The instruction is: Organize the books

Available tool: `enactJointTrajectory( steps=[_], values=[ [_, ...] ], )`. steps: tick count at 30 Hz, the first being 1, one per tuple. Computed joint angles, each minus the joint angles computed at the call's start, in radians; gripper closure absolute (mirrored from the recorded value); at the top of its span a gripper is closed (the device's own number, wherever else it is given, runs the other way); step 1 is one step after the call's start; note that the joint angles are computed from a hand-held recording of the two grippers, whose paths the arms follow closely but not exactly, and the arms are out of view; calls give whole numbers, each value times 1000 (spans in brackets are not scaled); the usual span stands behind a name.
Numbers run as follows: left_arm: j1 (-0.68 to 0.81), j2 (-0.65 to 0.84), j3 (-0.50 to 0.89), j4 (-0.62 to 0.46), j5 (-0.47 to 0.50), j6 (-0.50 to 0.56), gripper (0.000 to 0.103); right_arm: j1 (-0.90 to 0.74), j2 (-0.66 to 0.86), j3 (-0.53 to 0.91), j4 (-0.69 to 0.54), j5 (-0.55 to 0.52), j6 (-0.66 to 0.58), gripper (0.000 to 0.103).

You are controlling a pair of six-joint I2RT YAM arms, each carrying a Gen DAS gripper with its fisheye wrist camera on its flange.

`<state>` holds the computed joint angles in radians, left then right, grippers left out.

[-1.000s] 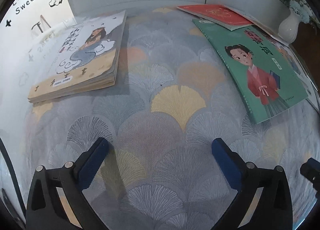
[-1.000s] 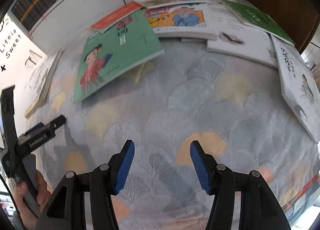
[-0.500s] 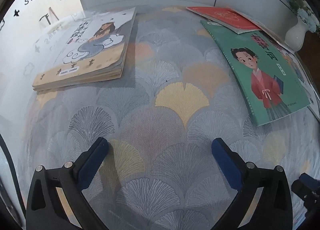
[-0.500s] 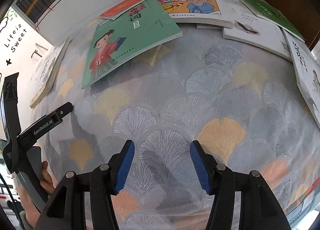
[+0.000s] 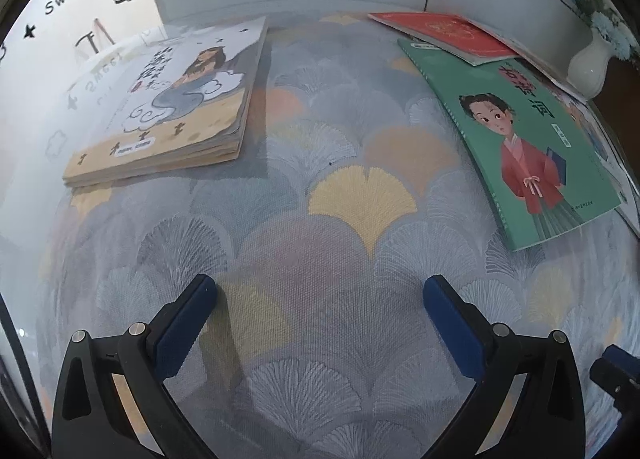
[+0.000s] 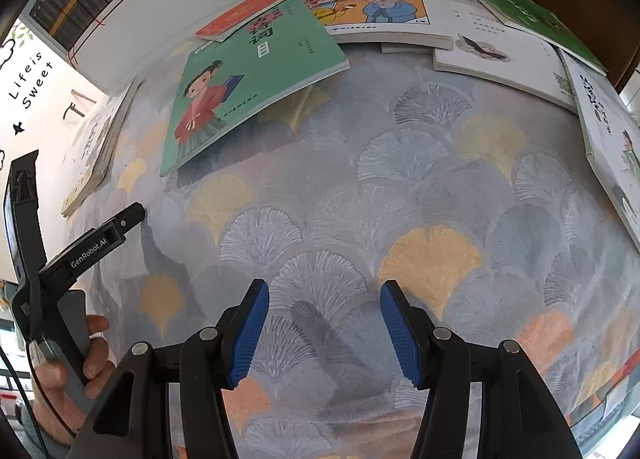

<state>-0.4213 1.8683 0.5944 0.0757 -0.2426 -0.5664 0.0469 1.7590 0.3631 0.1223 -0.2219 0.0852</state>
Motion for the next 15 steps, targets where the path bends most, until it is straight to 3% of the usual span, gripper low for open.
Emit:
enactJointTrajectory(
  steps=[7, 15],
  values=[
    [10, -44, 18, -84, -1, -24, 1, -58, -34, 5, -25, -31, -26, 47],
    [12, -252, 28, -80, 75, 90, 0, -143, -131, 86, -131, -97, -65, 47]
  ],
)
